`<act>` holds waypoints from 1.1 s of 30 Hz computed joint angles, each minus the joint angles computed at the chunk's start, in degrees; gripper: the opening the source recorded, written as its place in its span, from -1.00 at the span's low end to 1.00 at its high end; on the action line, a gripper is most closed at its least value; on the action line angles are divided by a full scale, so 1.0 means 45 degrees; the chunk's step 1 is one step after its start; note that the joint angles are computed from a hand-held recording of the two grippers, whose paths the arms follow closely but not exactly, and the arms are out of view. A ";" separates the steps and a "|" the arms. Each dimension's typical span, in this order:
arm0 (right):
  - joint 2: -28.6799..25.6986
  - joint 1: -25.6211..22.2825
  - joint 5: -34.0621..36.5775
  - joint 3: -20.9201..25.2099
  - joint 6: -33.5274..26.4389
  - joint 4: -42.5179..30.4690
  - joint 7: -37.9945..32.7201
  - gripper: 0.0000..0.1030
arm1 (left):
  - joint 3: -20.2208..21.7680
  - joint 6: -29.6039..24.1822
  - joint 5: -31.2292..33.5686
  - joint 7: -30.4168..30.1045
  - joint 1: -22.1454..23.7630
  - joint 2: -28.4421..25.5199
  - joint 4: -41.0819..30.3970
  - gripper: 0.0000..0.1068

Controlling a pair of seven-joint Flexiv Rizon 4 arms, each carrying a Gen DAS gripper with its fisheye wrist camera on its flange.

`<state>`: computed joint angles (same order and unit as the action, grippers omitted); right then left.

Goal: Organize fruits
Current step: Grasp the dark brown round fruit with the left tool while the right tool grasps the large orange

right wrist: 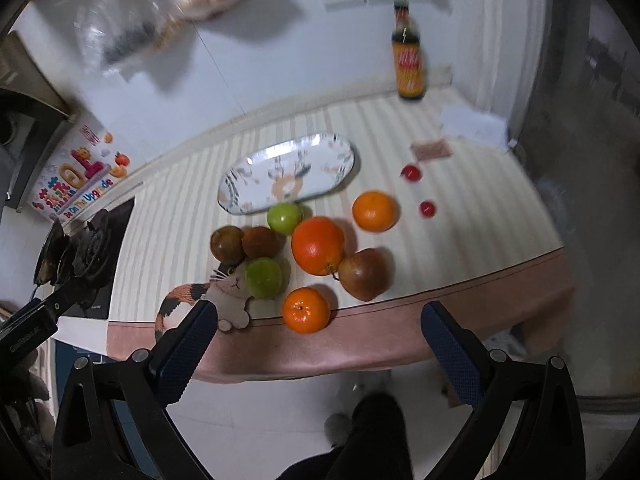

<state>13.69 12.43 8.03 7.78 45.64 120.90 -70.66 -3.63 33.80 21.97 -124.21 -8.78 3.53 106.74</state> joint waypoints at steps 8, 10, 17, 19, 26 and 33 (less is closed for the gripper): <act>-0.4678 0.0051 0.0565 -0.0295 -0.0857 -0.3034 -0.2183 0.96 | 0.0272 -0.0913 -0.2701 0.2043 0.0330 -0.4231 -0.2686 0.93; -0.5612 -0.0110 0.0585 -0.0124 -0.1372 -0.3803 -0.2642 0.96 | 0.0388 -0.1214 -0.3574 0.2430 0.0377 -0.5108 -0.3309 0.92; -0.7809 -0.0514 0.0539 0.0345 -0.2971 -0.5749 -0.3770 0.81 | 0.0550 -0.3140 -0.5631 0.3207 0.0473 -0.8121 -0.6044 0.87; -0.8062 -0.0592 0.0542 0.0444 -0.3267 -0.6004 -0.3977 0.81 | 0.0574 -0.3704 -0.5760 0.3514 0.0414 -0.8682 -0.6660 0.87; -0.8763 -0.0648 0.0468 0.0611 -0.4183 -0.6718 -0.4499 0.74 | 0.0535 -0.3196 -0.6856 0.3660 0.0518 -0.9130 -0.6306 0.38; -0.9024 -0.0757 0.0667 0.0641 -0.4890 -0.7141 -0.4731 0.54 | 0.0969 -0.3175 -0.5943 0.3448 0.0070 -0.8122 -0.5653 0.21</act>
